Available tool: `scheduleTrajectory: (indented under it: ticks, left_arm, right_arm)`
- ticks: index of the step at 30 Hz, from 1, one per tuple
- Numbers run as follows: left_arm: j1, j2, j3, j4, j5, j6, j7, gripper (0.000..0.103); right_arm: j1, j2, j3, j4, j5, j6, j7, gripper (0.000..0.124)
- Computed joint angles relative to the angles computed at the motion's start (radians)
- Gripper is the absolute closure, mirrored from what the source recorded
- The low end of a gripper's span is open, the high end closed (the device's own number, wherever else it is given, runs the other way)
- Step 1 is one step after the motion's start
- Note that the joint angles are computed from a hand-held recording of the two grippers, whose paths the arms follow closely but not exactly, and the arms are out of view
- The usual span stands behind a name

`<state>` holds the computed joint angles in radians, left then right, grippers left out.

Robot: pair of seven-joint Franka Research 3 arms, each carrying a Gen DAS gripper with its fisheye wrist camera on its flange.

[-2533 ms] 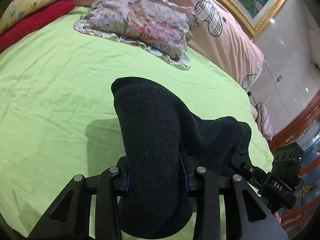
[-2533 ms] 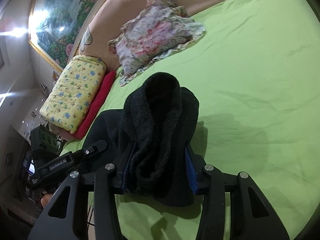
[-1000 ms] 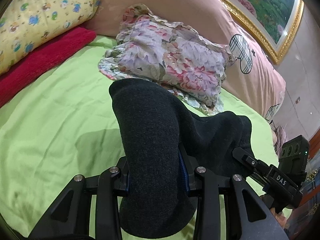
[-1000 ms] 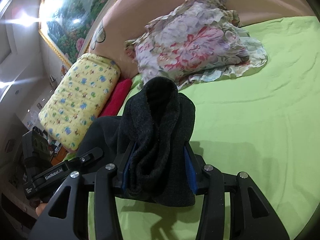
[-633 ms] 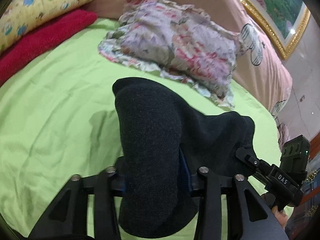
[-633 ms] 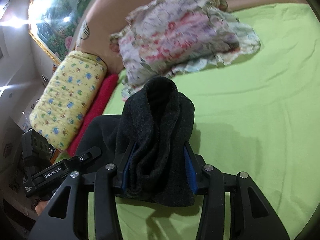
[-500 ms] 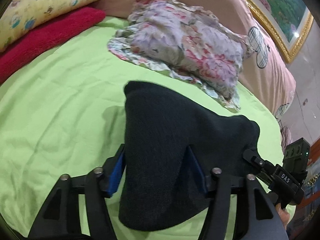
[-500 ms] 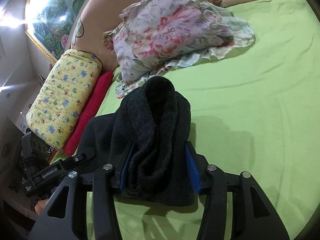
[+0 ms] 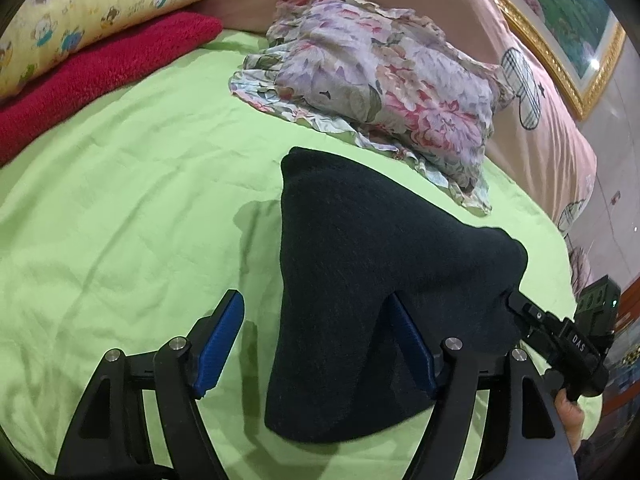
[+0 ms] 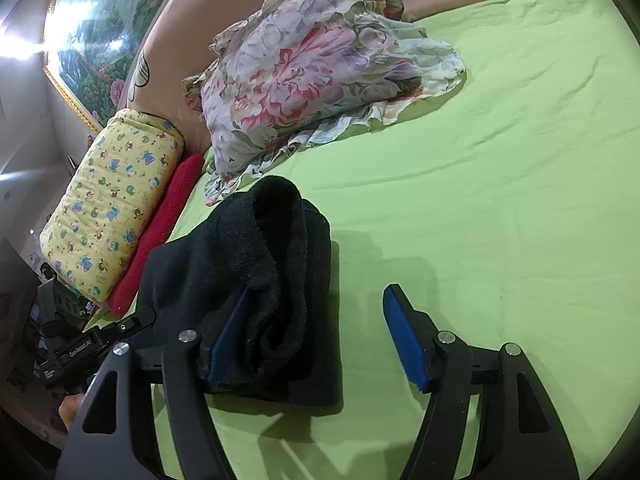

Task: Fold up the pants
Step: 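Release the bundle and pull both open grippers back from it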

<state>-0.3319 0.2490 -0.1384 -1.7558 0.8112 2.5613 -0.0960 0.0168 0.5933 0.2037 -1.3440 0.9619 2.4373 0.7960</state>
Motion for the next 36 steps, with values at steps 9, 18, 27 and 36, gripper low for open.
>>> scheduleTrajectory:
  ticks: [9,18,27,36]
  left_arm:
    - [-0.042,-0.049,-0.027,-0.034,0.064,-0.100,-0.060,0.024]
    - [-0.086,-0.039,-0.071,-0.012,0.101,-0.227,-0.029,0.021]
    - [-0.111,-0.025,-0.076,0.021,0.073,-0.288,0.030,0.020]
    - [-0.136,0.009,-0.079,0.097,0.029,-0.435,0.134,0.019]
  right_arm:
    - [-0.022,-0.109,0.018,-0.157,0.145,0.083,-0.143,0.055]
    - [0.029,-0.257,-0.010,-0.344,0.338,0.184,-0.451,0.050]
    - [0.123,-0.320,-0.042,-0.432,0.306,0.250,-0.620,0.045]
    - [0.148,-0.324,-0.056,-0.444,0.239,0.271,-0.578,0.038]
